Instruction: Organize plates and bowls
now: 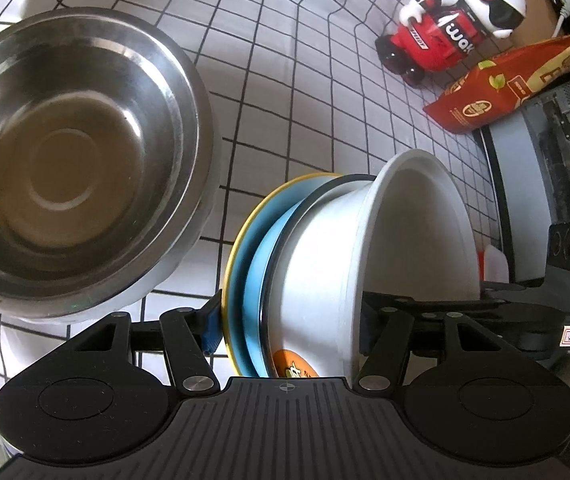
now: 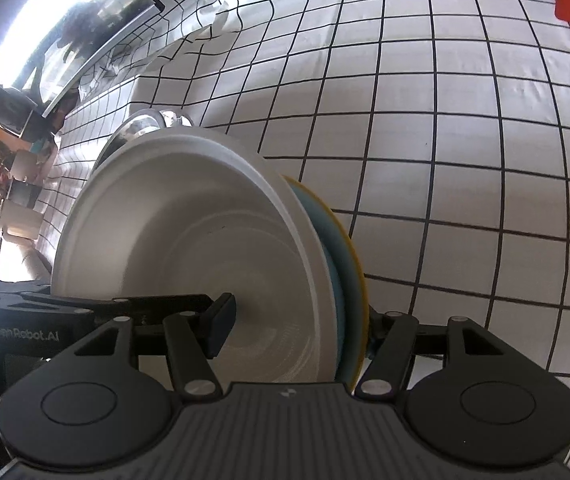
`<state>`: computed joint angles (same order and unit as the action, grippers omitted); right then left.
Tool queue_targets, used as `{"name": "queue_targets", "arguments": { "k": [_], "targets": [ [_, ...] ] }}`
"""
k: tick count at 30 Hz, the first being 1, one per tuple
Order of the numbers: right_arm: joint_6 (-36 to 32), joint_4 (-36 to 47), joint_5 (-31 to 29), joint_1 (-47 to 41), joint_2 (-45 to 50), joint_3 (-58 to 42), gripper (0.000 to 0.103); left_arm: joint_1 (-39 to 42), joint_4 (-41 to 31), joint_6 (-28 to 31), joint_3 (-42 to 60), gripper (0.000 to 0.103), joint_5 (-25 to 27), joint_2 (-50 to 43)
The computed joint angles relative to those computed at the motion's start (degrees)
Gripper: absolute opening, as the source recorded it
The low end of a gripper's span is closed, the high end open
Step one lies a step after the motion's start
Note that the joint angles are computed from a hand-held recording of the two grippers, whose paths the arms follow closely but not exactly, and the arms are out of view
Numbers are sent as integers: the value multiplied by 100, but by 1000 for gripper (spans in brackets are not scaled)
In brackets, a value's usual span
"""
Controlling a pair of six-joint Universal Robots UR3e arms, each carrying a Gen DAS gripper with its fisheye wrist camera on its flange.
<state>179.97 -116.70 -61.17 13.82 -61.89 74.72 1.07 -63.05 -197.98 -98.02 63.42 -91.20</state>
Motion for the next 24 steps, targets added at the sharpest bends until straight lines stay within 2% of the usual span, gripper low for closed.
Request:
{"name": "queue_targets", "arguments": {
  "k": [6, 17, 24],
  "targets": [
    [62, 44, 57, 49, 30, -60, 63, 273, -103, 24, -253, 64, -257, 221],
    [46, -10, 20, 77, 97, -107, 63, 167, 78, -130, -139, 65, -92, 112],
    [116, 90, -43, 155, 214, -353, 64, 406, 248, -65, -525, 65, -351, 333]
  ]
}}
